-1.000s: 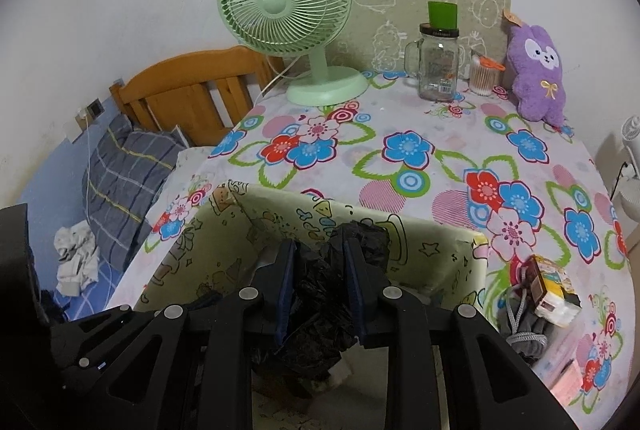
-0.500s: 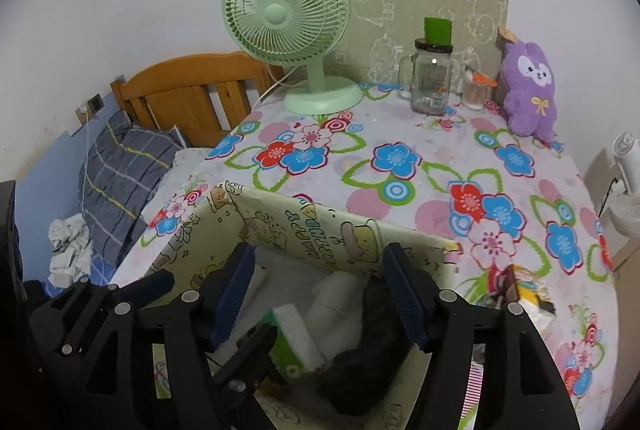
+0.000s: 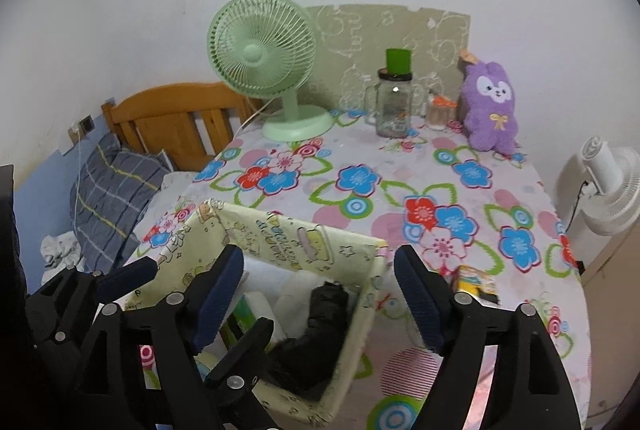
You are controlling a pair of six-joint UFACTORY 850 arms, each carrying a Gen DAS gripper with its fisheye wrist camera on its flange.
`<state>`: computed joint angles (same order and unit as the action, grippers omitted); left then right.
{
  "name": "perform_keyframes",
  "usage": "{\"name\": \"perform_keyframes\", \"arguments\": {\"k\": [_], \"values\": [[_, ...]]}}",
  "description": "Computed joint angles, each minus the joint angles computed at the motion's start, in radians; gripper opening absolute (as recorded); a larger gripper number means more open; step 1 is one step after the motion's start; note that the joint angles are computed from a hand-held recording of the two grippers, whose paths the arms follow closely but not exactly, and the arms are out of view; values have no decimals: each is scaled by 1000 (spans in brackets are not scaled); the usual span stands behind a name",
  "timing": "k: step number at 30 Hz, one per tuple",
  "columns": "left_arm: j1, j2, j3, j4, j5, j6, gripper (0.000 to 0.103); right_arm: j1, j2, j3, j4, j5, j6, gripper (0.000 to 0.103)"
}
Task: Organize soft objects
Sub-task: 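Withdraw both tools from the box toward the straw bag and pink packet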
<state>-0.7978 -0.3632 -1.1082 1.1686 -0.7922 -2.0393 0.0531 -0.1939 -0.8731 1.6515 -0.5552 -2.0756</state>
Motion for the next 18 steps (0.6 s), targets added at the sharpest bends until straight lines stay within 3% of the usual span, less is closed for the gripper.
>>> {"name": "perform_keyframes", "arguments": {"k": [18], "values": [[-60,-50,-92,76,-41,13,101,-110,71,51,130,-11,-118,94]]}}
